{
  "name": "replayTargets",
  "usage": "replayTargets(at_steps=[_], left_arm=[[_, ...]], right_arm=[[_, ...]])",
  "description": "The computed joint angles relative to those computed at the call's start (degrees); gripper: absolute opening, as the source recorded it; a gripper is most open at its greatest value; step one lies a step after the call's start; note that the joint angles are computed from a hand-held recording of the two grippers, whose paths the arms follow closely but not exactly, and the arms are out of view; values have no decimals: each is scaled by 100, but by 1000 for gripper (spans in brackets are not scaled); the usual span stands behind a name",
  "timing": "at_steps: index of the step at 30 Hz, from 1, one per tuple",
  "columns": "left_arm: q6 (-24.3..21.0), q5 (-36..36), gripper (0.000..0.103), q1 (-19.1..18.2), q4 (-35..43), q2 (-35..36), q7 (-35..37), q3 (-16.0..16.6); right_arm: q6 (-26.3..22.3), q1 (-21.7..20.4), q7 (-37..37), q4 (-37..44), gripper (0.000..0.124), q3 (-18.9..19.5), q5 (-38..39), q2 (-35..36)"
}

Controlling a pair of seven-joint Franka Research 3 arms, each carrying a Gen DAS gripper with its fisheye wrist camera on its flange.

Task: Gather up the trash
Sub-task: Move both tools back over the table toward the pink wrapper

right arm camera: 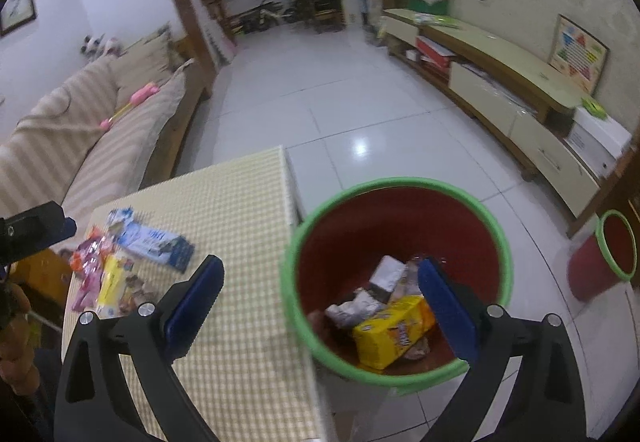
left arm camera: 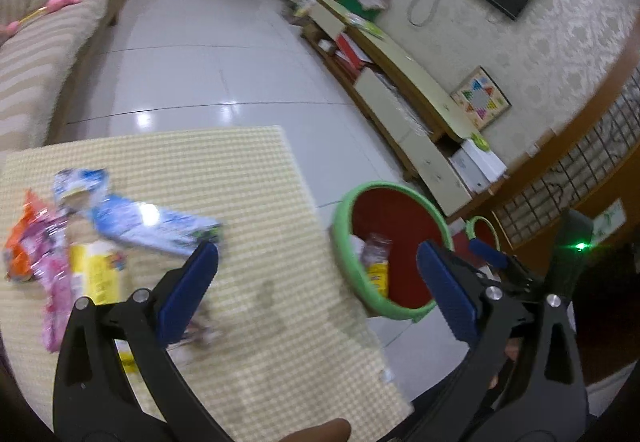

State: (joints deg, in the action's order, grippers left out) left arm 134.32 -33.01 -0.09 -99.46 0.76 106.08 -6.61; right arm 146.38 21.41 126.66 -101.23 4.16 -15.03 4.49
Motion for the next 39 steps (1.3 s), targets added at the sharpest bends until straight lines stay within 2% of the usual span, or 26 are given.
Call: replayTargets(at_steps=[11,16,23,28,32,39], left_arm=[[352,328,97,235,-1099,-785,-15,473],[460,444,97,341,-1523,-1065,108,713],[406,446,97,491,-1948,-1242,186,987],[337,323,97,575,-2147,-1264,231,1092],[116,52,97,605,-2092,-1156,379,1142],[124,224,97,802,-1876,-759,80,993]], right_arm=[[-257,500,-625,711,95,138,254,605],[-284,693,-990,1022,95,230,733,899],[-645,1038,-1404,1576,95,263,1075,1417],[-813,1195,-1528,1794,95,221,1232,1642],[-975,1269,-1536,2085,95,187,1339,1901],[-1158,1346,-1591,2593,95,117,1453,2330]])
